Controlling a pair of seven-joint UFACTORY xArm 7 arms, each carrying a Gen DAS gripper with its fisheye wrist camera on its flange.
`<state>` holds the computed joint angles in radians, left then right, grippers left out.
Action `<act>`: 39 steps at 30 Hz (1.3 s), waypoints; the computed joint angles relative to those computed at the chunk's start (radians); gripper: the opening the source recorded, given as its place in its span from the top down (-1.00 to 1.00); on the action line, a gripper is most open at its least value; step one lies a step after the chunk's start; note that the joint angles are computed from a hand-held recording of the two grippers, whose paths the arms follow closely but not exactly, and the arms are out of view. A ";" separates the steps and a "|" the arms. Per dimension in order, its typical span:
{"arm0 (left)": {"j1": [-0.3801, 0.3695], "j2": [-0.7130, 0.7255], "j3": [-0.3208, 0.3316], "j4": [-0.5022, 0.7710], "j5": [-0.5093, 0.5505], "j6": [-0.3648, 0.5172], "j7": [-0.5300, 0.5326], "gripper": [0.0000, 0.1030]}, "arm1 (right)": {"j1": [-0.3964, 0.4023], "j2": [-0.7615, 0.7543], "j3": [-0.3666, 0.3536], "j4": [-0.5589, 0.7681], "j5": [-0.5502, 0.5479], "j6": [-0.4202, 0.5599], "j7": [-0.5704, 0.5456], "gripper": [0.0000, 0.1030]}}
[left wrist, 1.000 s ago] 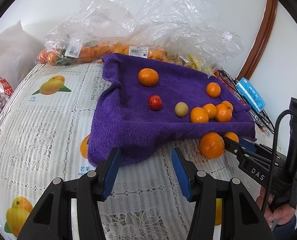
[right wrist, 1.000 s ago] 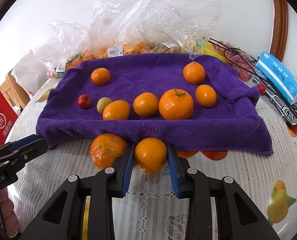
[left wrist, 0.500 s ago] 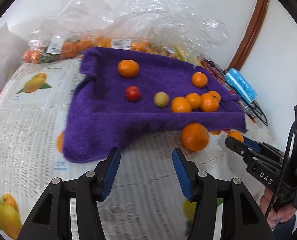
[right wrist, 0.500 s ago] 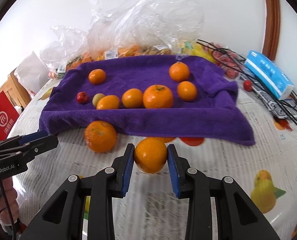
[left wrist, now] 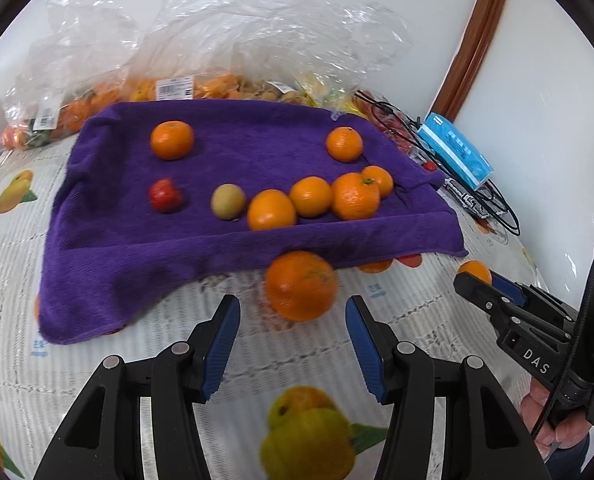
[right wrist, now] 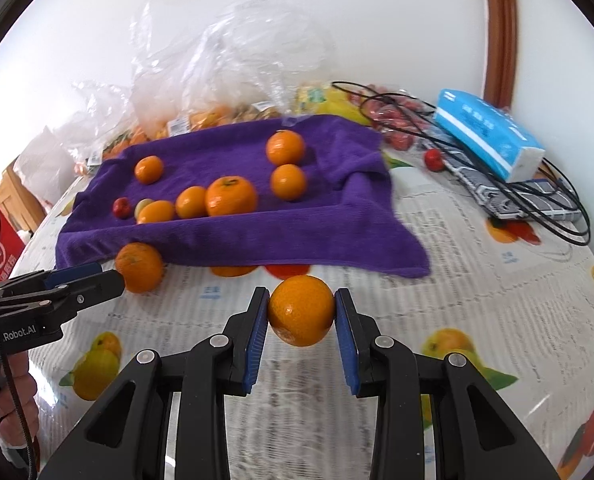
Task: Organize fruits
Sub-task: 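Lift the orange with the right tool while the left tool grasps a large orange, then carry both oranges over the towel with both tools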
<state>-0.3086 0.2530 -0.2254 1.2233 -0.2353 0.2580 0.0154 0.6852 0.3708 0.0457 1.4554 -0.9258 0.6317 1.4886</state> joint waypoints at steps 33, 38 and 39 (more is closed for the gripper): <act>-0.146 0.106 0.143 0.123 0.461 0.034 -0.446 0.19 | -0.033 -0.004 -0.009 -0.053 0.062 -0.094 -0.044 0.36; -0.155 0.107 0.152 0.126 0.469 0.037 -0.454 0.19 | -0.033 -0.003 -0.013 -0.053 0.071 -0.101 -0.045 0.36; -0.157 0.107 0.154 0.126 0.473 0.038 -0.457 0.19 | -0.036 -0.002 -0.010 -0.051 0.081 -0.101 -0.053 0.36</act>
